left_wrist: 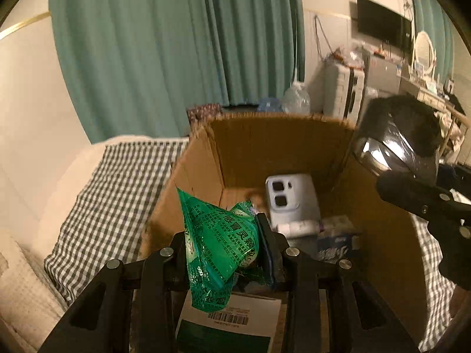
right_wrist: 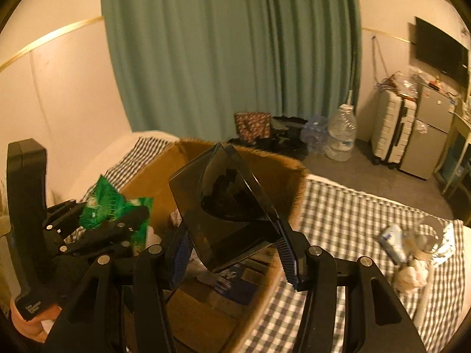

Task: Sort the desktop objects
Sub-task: 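Open both tools to drop the packet and case into the box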

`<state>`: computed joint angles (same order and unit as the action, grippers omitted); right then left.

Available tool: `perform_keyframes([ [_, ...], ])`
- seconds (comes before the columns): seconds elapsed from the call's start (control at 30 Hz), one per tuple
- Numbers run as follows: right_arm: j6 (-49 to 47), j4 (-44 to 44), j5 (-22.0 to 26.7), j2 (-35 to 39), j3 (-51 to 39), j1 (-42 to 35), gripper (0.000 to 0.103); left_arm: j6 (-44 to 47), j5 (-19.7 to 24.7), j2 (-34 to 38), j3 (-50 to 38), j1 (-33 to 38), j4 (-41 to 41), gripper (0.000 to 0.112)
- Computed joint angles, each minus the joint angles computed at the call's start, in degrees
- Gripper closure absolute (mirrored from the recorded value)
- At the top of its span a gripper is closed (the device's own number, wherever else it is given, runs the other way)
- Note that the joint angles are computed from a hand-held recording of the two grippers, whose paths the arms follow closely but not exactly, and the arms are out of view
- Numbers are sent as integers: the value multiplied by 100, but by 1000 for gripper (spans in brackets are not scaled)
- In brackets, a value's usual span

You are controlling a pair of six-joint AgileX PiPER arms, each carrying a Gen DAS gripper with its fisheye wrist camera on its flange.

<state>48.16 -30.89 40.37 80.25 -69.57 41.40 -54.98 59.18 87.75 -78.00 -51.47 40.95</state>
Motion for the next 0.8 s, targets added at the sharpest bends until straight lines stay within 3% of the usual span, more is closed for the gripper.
perform_keyframes([
  [0.3,-678,576,-30,613,-316,-141,51,226,132,71,-81,78,-123,73],
  [0.57,-716,631,-62,613,-302,-199,45,145,385,101,-214,-118,42,46],
  [0.67,-451,391,-83,474,-250,-110,37,107,557,92,-285,-221,115,43],
  [0.8,-55,50,70,288,-273,97,37,66,788,-21,-436,-369,257,38],
])
